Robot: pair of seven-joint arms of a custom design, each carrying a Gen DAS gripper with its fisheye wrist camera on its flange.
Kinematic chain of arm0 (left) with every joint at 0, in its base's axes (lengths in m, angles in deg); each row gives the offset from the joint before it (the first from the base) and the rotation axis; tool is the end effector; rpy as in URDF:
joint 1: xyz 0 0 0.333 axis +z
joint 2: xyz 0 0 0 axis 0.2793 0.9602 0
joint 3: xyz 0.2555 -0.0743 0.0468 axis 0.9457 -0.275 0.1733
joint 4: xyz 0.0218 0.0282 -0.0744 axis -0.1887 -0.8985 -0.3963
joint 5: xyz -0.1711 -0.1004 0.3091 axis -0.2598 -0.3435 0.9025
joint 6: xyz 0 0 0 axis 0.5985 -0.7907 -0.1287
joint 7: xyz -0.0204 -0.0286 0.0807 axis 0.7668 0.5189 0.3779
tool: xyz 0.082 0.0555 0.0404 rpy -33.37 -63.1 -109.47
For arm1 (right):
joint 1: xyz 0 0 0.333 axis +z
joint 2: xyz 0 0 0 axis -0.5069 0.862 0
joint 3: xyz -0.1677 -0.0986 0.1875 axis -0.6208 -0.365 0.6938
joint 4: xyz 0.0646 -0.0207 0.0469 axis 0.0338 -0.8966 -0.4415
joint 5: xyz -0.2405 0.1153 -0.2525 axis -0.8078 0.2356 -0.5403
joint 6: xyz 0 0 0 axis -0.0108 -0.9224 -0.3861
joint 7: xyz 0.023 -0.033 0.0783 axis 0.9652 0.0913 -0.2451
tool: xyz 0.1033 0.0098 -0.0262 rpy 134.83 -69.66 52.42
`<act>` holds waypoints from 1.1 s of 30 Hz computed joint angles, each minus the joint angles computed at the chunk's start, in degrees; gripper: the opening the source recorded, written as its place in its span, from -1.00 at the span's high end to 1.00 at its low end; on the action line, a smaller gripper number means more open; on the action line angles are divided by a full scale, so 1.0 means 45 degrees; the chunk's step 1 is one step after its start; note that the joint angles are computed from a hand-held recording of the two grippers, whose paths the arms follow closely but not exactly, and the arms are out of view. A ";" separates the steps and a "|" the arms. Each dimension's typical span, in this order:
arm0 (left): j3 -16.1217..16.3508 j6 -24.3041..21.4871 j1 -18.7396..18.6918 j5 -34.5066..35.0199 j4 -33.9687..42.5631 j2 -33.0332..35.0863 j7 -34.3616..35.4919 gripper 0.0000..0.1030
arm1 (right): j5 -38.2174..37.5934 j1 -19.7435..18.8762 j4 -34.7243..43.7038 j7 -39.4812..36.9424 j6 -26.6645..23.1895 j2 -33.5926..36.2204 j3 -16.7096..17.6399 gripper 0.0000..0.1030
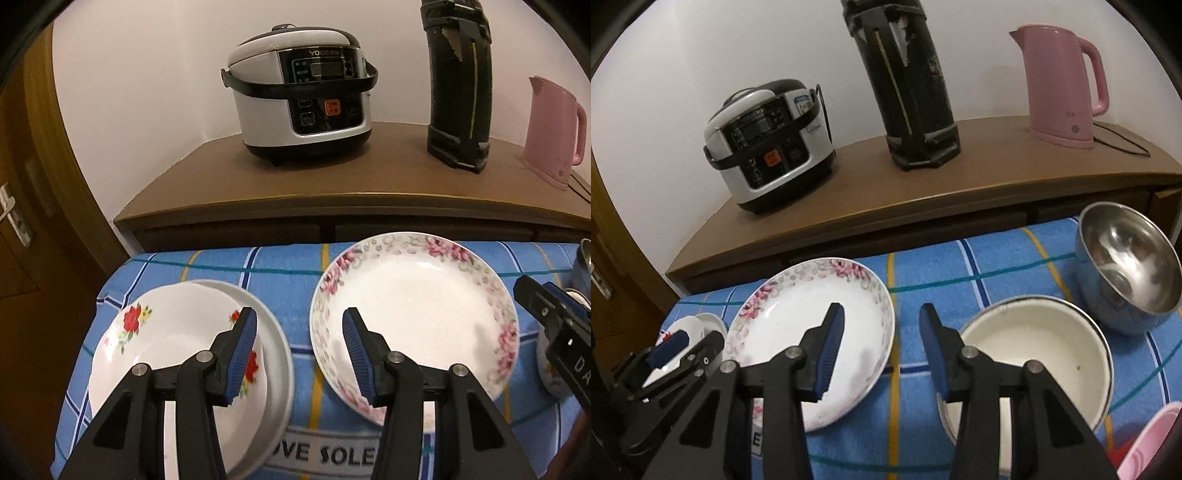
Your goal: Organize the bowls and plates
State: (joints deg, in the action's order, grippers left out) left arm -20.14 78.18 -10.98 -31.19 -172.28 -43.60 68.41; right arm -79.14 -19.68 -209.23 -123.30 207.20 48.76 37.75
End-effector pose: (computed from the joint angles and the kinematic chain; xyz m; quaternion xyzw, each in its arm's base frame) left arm 0.6444 -0.3141 0.3890 -0.4755 0.7791 -0.3034 0.2736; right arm 0.5370 0.1377 0.3986 -0.4130 0.7941 -0.3224 0.3081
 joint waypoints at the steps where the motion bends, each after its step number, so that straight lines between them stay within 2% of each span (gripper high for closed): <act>1: -0.0012 -0.0108 0.0014 -0.0029 0.0266 0.0178 0.0020 0.00 | 0.0118 0.0005 0.0118 -0.0208 -0.0088 0.0120 0.0008 0.17; 4: -0.0198 -0.0393 0.0151 -0.0220 0.0964 0.0650 0.0209 0.00 | 0.0436 0.0000 0.0362 -0.0550 -0.0058 0.0408 -0.0074 0.17; 7: -0.0092 -0.0615 0.0055 -0.0179 0.1646 0.1116 0.0204 0.00 | 0.0599 0.0024 0.0548 -0.0736 -0.0161 0.0627 -0.0192 0.17; 13: -0.0743 -0.1680 0.0468 -0.0903 0.3644 0.2329 0.0867 0.00 | 0.1254 0.0071 0.1073 -0.1594 -0.0178 0.1142 -0.0418 0.21; 17: -0.1650 -0.2536 0.0963 -0.1851 0.5239 0.3271 0.1997 0.00 | 0.1876 0.0132 0.1465 -0.2421 -0.0054 0.1489 -0.0522 0.29; 20: -0.1824 -0.3121 0.1007 -0.2324 0.6348 0.3923 0.2444 0.00 | 0.2304 0.0173 0.1672 -0.2936 0.0160 0.1708 -0.0633 0.31; 22: -0.2113 -0.3541 0.1170 -0.2782 0.6952 0.4287 0.2759 0.00 | 0.2419 0.0214 0.1683 -0.3006 0.0331 0.1749 -0.0736 0.33; 27: -0.2500 -0.3827 0.1289 -0.3452 0.7539 0.4727 0.3550 0.00 | 0.2189 0.0297 0.1556 -0.2737 0.0368 0.1661 -0.0877 0.34; 30: -0.2864 -0.4303 0.1389 -0.3975 0.8194 0.5112 0.4164 0.00 | 0.2448 0.0294 0.1738 -0.3266 0.0343 0.1821 -0.0841 0.50; 33: -0.2916 -0.4756 0.1363 -0.4305 0.8792 0.5455 0.4409 0.00 | 0.2932 0.0284 0.1872 -0.3883 0.0439 0.1990 -0.0844 0.61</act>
